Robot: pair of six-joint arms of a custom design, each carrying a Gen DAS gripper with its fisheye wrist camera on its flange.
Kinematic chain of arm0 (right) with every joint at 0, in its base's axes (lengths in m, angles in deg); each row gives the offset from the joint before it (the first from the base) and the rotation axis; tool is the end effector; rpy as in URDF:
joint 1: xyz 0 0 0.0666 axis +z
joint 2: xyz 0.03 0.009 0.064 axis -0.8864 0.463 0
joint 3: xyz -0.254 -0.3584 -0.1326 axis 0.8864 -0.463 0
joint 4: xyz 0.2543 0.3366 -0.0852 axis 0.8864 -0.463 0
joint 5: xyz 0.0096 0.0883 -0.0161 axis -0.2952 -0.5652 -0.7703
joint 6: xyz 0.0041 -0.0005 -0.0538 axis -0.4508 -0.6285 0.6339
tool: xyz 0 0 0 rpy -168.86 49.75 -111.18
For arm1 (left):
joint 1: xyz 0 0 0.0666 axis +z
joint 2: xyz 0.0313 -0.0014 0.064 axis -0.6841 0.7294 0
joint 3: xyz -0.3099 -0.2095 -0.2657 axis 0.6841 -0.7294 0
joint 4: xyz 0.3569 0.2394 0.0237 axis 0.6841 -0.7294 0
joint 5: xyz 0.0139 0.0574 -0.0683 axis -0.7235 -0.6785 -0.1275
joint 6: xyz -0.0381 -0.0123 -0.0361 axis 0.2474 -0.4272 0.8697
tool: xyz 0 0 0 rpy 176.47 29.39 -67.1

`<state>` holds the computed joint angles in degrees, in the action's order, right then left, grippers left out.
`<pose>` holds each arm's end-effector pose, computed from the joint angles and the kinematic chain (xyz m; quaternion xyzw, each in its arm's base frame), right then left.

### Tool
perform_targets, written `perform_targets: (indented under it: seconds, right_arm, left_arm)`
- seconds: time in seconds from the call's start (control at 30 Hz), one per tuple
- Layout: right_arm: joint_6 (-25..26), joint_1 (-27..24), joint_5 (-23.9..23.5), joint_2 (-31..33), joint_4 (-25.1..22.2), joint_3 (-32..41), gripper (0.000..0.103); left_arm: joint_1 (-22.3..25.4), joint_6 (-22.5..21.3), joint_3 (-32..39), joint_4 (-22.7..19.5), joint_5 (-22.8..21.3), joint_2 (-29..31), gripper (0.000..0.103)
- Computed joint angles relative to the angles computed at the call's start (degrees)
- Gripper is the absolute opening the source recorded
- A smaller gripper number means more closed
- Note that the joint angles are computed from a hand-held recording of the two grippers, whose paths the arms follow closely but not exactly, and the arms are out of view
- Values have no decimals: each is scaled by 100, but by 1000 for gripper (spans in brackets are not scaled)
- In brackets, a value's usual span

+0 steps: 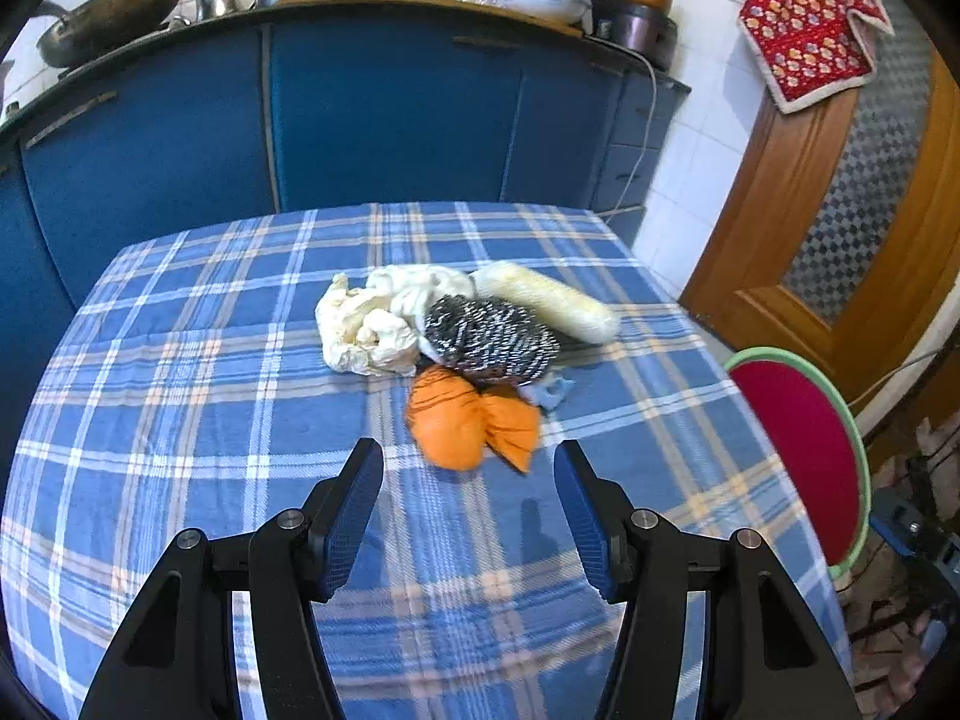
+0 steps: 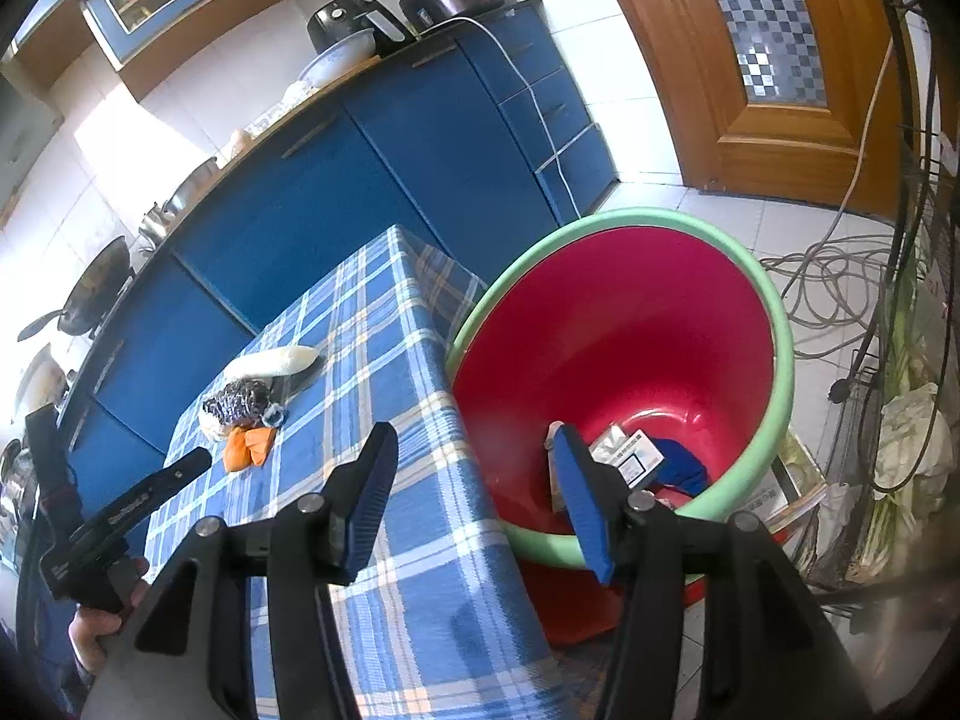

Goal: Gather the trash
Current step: 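Move both open tools back over the table toward the orange glove, then grasp the orange rubber glove with the left tool and lift it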

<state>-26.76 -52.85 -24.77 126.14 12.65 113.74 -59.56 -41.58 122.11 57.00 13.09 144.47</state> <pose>0.6320 0.1176 0.3193 0.0328 0.8942 0.2569 0.3651 0.6180 -0.1723 0.3414 -0.1356 0.9163 -0.0138 0.3766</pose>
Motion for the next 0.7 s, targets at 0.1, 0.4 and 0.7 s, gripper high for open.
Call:
perform_targets:
  seconds: [0.1, 0.4, 0.7]
  right_arm:
    - [32, 26, 22, 10, -35, 28, 57]
    - [89, 65, 74, 41, -128, 92, 57]
    - [193, 155, 98, 102, -237, 185, 57]
  left_arm:
    - [64, -25, 117, -69, 56, 137, 61]
    - [183, -122, 385, -201, 208, 437, 61]
    - [219, -229, 538, -224, 427, 627, 48]
